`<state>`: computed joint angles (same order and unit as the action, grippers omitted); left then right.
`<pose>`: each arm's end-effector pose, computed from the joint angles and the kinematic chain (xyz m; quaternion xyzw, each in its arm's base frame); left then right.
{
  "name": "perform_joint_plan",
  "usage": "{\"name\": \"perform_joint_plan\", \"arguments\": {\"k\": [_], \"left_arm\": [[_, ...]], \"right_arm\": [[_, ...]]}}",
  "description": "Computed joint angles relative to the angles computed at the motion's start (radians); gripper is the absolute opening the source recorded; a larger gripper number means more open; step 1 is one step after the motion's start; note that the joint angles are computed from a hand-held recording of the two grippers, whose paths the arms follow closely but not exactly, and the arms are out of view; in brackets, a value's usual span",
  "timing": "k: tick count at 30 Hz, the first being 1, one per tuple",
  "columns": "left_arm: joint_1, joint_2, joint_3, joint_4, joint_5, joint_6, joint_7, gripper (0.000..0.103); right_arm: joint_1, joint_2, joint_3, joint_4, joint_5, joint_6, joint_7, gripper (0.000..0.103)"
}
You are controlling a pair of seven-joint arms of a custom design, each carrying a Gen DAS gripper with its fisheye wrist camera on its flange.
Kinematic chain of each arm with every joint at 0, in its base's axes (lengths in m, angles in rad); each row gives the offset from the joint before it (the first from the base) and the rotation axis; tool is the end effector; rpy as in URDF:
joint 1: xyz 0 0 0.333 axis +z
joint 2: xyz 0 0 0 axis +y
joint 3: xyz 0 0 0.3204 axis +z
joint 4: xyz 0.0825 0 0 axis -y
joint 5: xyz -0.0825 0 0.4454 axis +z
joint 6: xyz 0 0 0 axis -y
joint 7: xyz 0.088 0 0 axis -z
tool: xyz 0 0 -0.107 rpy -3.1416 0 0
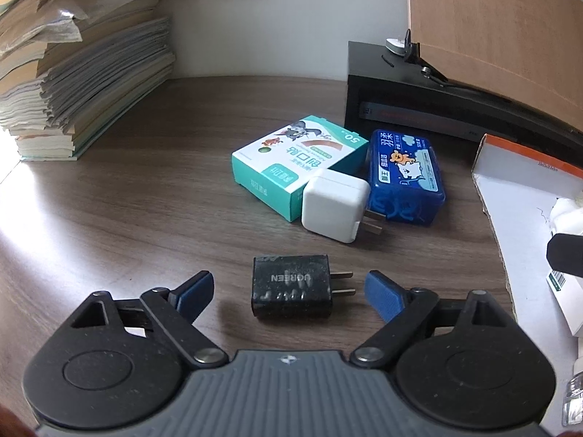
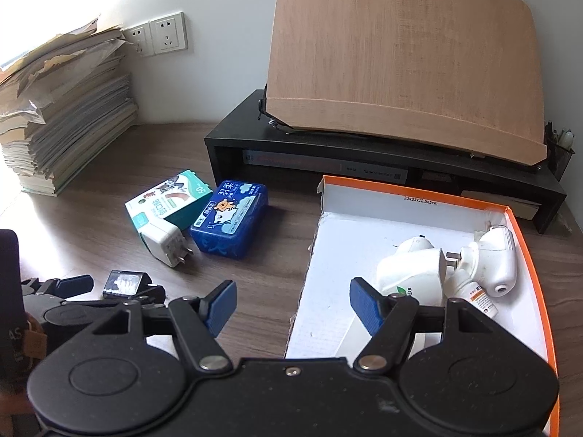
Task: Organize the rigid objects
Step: 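Grasp the black UGREEN charger with left tool while right grasps the blue toothpick box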
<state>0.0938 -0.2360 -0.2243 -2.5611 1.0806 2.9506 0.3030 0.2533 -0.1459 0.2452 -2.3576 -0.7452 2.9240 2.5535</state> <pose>0.4853 -0.1206 0.3523 -0.6945 0.6192 -0.2248 0.2894 0.4781 0.3107 0.4210 -0.7160 0.5844 -0.2267 0.3073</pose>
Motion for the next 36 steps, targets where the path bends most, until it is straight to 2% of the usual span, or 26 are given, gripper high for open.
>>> {"name": "perform_joint_plan", "arguments": {"k": [3, 4, 6, 7, 8, 12, 16, 24, 32, 34, 36], "left_arm": [[0.005, 0.028, 0.010, 0.011, 0.008, 0.030, 0.011, 0.079], [0.016, 0.030, 0.004, 0.013, 0.042, 0.040, -0.015, 0.079], [0.034, 0.032, -0.001, 0.017, 0.116, 0.067, -0.063, 0.071], [0.039, 0.033, 0.003, 0.018, 0.144, 0.088, -0.077, 0.062], [0.037, 0.032, 0.008, 0.018, 0.151, 0.097, -0.071, 0.061], [0.031, 0.032, 0.031, 0.008, 0.110, 0.132, -0.014, 0.061], [0.062, 0.012, 0.017, -0.003, 0.115, 0.152, -0.007, 0.061], [0.139, -0.036, -0.009, -0.014, 0.144, 0.196, -0.022, 0.061], [0.173, -0.077, -0.013, -0.058, -0.001, 0.233, 0.109, 0.061], [0.164, -0.079, -0.004, -0.064, -0.043, 0.229, 0.152, 0.061], [0.168, -0.081, -0.007, -0.069, -0.078, 0.232, 0.179, 0.061]], "right_arm": [[0.005, 0.019, -0.003, 0.018, 0.003, -0.008, -0.004, 0.081], [0.008, 0.025, -0.006, 0.023, 0.001, -0.008, -0.004, 0.081], [0.017, 0.040, -0.012, 0.036, -0.002, -0.008, -0.002, 0.081], [0.022, 0.048, -0.016, 0.043, -0.003, -0.009, -0.001, 0.081], [0.028, 0.057, -0.021, 0.051, -0.005, -0.011, 0.001, 0.081], [0.057, 0.092, -0.043, 0.084, -0.013, -0.017, 0.009, 0.081], [0.093, 0.133, -0.070, 0.124, 0.003, -0.020, -0.003, 0.081], [0.172, 0.267, -0.126, 0.261, 0.232, -0.026, -0.166, 0.081], [0.242, 0.431, -0.171, 0.464, 0.405, -0.110, -0.291, 0.083], [0.290, 0.464, -0.216, 0.515, 0.379, -0.156, -0.267, 0.084], [0.309, 0.501, -0.231, 0.569, 0.390, -0.222, -0.270, 0.084]]}}
